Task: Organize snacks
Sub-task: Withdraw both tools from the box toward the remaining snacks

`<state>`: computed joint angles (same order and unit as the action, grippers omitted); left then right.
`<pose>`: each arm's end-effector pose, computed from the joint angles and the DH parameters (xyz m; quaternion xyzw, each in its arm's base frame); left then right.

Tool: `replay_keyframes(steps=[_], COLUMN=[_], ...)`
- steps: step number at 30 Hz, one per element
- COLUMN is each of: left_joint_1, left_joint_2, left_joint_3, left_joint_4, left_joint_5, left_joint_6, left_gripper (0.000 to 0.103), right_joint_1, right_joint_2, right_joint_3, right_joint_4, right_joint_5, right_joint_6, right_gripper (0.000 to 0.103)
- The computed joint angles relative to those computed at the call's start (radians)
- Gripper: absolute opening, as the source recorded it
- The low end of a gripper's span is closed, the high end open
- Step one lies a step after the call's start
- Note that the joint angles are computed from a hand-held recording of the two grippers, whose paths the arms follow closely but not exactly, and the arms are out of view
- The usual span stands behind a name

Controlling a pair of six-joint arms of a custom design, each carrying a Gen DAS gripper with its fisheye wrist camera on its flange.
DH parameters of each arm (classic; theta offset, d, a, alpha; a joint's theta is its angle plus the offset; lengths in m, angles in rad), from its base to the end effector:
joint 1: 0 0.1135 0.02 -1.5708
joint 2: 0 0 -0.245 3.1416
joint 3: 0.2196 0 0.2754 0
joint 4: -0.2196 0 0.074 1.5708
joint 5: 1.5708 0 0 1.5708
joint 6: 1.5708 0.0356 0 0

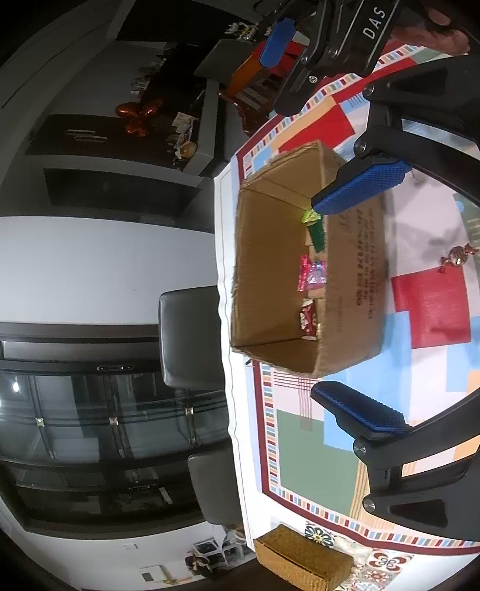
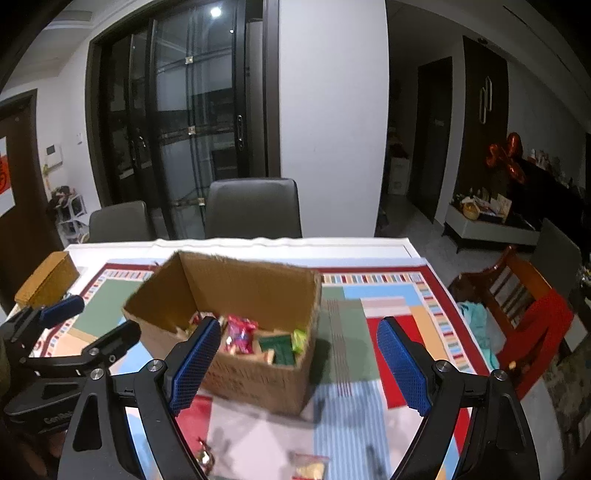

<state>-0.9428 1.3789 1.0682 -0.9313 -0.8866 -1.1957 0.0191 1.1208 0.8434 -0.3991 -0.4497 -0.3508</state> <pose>0.1861 -0.2093 0.2376 -0.1820 0.8752 0.0738 0.4421 0.2707 0.0206 0.2518 -0.2564 0.8463 0.1287 0.4489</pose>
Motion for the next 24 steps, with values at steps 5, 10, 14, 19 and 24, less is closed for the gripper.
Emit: replay_keyframes(steps=[5,10,14,19,24], left_joint_1=[-0.032,-0.059,-0.082,-0.108,-0.137], left_joint_2=[0.04,0.068,0.087,0.103,0.127], left_joint_3=[0.004,-0.007,-0.019,-0.042,-0.059], left_joint_4=[-0.01,-0.004,0.001,0.008,0.014], left_joint_5=[0.005,0.016,0.024,0.038,0.052], left_joint_6=[-0.049,-0.091,-0.131,-0.181,-0.236], left_gripper=[0.092,0.092,0.092,0.092,0.092], right_joint_1=[-0.039,-0.076,-0.097,-0.118,-0.137], right_joint_2=[-0.017,-0.037,-0.055,-0.062,-0.07], right_joint_3=[-0.051,-0.102,-0.141,-0.185,-0.227], right_joint_4=[0.014,0.015,0.015,0.013,0.013], right_joint_5=[-0.002,-0.016,-0.026,-0.034,-0.041], right_joint_6=[-0.033,-0.07,-0.094,-0.125,-0.149], right_gripper=[0.087,0.087,0.087,0.087,0.087])
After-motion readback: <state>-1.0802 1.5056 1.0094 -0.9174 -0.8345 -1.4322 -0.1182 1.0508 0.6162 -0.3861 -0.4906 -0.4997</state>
